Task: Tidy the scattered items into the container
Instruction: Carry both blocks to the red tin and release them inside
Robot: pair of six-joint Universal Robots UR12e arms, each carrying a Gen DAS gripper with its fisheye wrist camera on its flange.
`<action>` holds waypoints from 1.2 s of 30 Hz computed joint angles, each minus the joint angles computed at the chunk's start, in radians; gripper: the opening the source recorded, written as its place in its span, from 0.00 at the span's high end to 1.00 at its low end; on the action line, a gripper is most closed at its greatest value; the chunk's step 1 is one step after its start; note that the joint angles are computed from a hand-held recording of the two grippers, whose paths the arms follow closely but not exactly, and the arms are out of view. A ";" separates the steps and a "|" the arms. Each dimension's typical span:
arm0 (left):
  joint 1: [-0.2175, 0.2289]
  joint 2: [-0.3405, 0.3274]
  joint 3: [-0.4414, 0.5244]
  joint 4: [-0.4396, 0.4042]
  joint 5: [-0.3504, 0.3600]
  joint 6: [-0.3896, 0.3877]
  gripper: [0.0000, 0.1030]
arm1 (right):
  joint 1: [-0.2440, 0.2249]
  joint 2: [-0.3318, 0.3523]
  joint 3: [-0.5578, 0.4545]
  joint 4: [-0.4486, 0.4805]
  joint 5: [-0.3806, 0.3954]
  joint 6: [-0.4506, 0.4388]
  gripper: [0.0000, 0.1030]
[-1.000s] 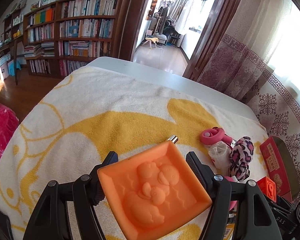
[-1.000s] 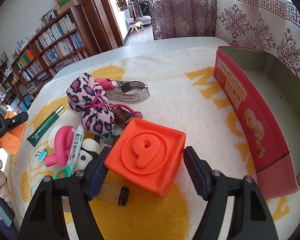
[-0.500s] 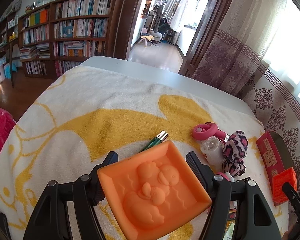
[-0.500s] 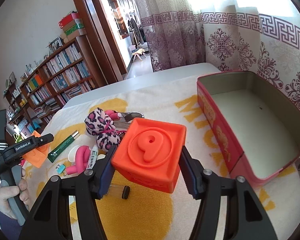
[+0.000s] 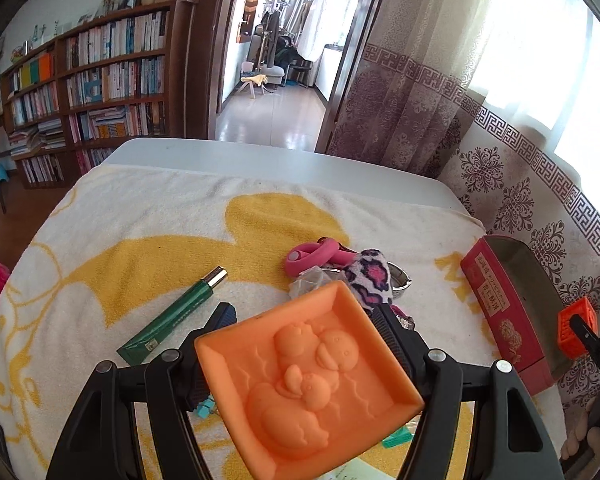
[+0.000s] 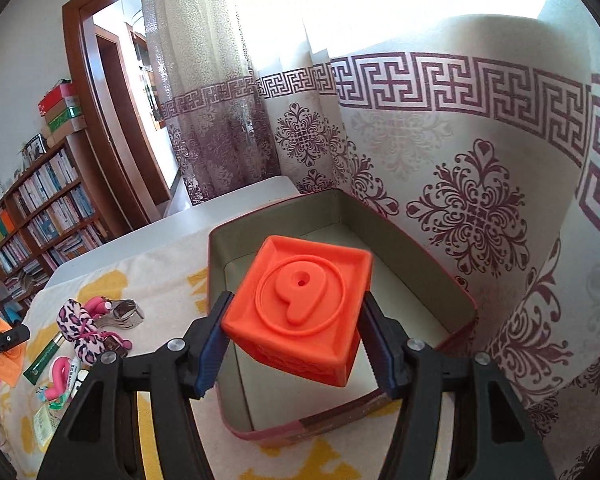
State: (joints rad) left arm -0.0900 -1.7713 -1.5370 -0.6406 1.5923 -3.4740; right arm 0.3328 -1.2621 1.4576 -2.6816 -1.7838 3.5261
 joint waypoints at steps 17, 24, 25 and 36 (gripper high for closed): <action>-0.155 -0.178 0.277 -0.076 -0.116 0.123 0.30 | -0.034 0.010 -0.019 0.148 0.003 -0.057 0.36; -0.185 -0.227 0.350 -0.107 -0.140 0.150 0.30 | -0.017 0.027 -0.045 0.219 -0.061 -0.251 0.36; -0.186 -0.234 0.357 -0.114 -0.144 0.148 0.30 | -0.016 0.027 -0.043 0.222 -0.066 -0.281 0.36; -0.200 -0.265 0.401 -0.147 -0.206 0.163 0.30 | -0.031 -0.045 0.006 0.319 -0.012 -0.346 0.36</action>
